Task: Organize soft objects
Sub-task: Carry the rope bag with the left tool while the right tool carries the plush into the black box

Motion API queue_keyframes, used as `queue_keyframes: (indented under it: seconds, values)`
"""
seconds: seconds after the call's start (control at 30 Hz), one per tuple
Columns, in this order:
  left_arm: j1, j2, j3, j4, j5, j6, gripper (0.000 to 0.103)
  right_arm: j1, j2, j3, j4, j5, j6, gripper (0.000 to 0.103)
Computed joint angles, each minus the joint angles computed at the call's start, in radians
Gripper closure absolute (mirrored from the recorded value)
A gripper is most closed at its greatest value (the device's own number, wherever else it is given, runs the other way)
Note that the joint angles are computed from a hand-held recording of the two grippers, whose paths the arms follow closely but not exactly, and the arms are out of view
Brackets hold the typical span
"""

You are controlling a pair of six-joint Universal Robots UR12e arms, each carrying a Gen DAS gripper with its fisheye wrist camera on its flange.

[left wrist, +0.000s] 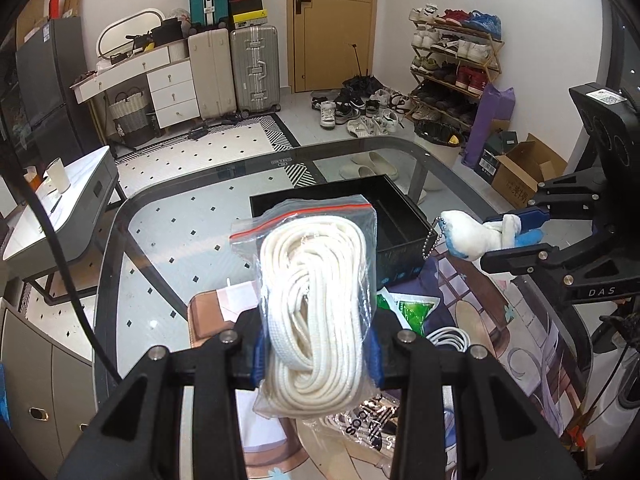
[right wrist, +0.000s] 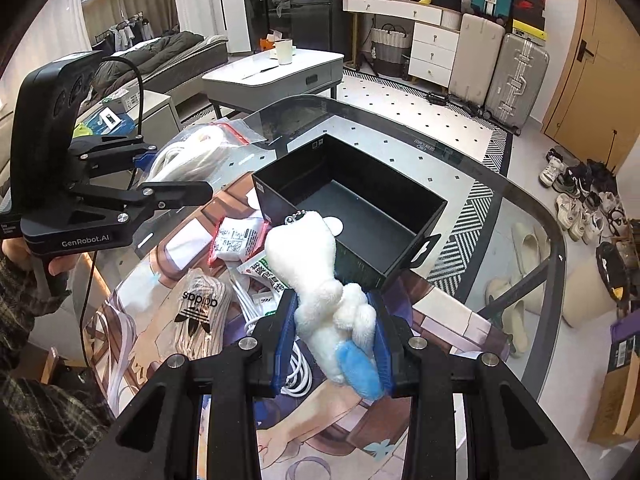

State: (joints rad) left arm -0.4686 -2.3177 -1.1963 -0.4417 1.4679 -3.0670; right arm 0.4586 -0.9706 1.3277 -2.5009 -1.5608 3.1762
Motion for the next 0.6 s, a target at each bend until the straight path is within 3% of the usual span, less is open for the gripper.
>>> queue_keyframes:
  seconds: [0.6]
  values:
    - [0.003,-0.035,0.091,-0.040,0.010,0.016,0.067,-0.014,0.031,-0.085,0.011,-0.001,0.022,0.068]
